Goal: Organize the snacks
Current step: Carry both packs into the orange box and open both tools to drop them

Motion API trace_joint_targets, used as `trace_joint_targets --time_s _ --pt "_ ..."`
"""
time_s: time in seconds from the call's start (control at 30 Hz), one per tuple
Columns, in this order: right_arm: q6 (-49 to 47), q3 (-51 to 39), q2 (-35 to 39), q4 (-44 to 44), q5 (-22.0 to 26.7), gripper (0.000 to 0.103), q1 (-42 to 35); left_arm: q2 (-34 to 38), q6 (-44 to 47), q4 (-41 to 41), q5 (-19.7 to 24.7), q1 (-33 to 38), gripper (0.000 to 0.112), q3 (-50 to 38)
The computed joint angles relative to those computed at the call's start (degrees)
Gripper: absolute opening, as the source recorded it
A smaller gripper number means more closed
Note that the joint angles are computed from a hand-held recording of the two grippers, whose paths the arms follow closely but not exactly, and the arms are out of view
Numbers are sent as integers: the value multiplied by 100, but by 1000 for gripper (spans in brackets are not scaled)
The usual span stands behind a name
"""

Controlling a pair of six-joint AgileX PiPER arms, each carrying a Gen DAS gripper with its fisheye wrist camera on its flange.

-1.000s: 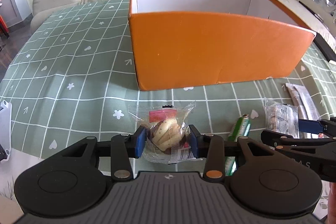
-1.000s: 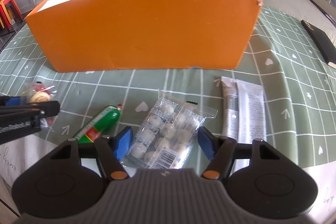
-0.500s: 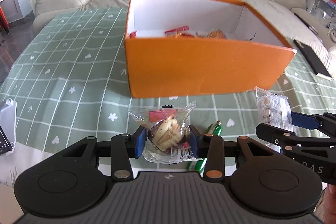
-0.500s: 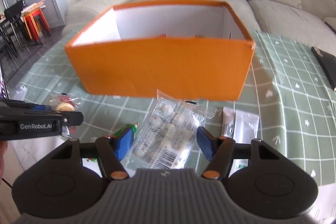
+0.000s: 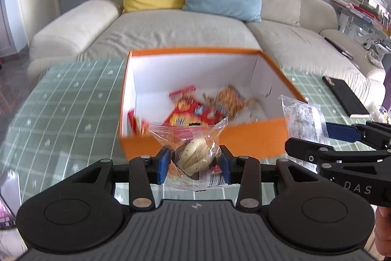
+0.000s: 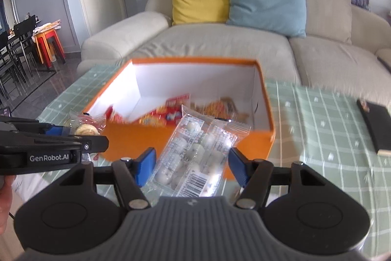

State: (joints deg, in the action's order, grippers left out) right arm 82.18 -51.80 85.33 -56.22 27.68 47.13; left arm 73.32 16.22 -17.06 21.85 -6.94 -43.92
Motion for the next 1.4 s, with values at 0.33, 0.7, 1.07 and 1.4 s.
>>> trace_joint_targets --time_s 0.33,0.7,1.07,1.4 --pt "-1719 -1099 527 704 -6 62 -584 680 -480 474 -77 -171 47 -923" --pt "-4455 -2726 1860 2378 530 62 -1274 2030 -1049 1062 239 -319 47 -1995" --pt "-6797 -4622 3409 4302 1633 60 -1914 3310 -3 130 1113 66 47 -3048" --pt "-6971 -5214 3995 4355 1997 55 -1939 3655 -362 512 1289 -16 50 -3376"
